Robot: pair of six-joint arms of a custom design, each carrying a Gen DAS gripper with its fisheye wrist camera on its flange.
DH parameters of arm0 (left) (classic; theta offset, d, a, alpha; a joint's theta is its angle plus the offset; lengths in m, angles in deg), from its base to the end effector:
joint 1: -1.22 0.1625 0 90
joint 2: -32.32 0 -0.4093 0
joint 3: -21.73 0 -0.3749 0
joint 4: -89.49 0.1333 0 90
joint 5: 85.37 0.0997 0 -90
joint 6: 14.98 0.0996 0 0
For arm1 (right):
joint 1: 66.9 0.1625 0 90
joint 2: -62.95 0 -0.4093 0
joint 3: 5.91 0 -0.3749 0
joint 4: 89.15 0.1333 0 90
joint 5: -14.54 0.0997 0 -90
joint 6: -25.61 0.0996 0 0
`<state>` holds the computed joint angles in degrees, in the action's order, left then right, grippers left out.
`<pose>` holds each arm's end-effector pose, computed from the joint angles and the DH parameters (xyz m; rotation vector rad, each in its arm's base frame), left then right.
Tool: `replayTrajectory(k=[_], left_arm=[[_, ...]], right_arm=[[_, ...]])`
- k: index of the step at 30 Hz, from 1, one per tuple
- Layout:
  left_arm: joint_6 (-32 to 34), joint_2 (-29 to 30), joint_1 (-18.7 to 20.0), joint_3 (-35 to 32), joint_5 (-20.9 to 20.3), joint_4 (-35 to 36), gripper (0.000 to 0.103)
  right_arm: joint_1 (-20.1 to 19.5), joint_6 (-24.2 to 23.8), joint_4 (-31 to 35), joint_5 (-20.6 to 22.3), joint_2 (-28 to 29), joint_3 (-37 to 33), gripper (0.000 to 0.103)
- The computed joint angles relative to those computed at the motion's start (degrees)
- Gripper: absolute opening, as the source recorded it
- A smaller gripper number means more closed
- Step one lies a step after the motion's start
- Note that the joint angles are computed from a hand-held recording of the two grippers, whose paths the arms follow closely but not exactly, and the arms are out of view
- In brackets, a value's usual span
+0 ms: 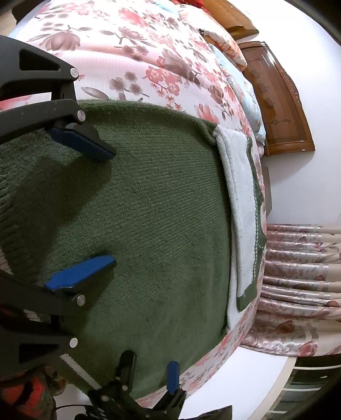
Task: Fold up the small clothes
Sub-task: 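Lift the hem with both tools and fold it over toward the collar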
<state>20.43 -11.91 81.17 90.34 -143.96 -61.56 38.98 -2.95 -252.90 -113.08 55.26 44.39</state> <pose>0.0488 -0.7861 0.2846 0.7226 2.3049 -0.6292 0.2907 -0.7570 -0.0525 0.6901 -2.2859 0.5689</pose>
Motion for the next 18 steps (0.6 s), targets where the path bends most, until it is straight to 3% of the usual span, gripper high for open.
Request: replayTrajectory(k=[7, 9, 11, 13, 15, 16, 18], left_arm=[[0.52, -0.93, 0.34, 1.44, -0.47, -1.28, 0.081], [0.42, -1.69, 0.46, 2.26, -0.50, -1.25, 0.081], [-0.11, -2.89, 0.73, 3.44, -0.77, -1.04, 0.081], [0.37, -5.02, 1.33, 5.81, -0.98, -1.95, 0.080], [0.77, -7.73, 2.23, 8.38, -2.59, -2.67, 0.061], [1.21, -9.16, 2.60, 9.80, -3.31, -3.44, 0.057], [1.52, -10.90, 2.88, 12.09, -0.99, -7.17, 0.057]], right_arm=[[-1.88, 3.91, -3.33, -1.15, -6.95, 9.76, 0.103], [-2.33, 2.28, -5.75, 0.20, -8.46, 12.62, 0.103], [-2.03, 0.66, -7.88, -1.93, -8.70, 13.97, 0.103], [-2.12, 2.21, -8.86, -2.23, -10.02, 16.57, 0.103], [-2.33, 2.84, -11.29, -3.10, -11.32, 19.13, 0.103], [-2.38, 2.69, -14.07, -3.87, -12.25, 21.20, 0.103], [-2.21, 0.86, -20.97, -4.98, -14.34, 25.98, 0.103]])
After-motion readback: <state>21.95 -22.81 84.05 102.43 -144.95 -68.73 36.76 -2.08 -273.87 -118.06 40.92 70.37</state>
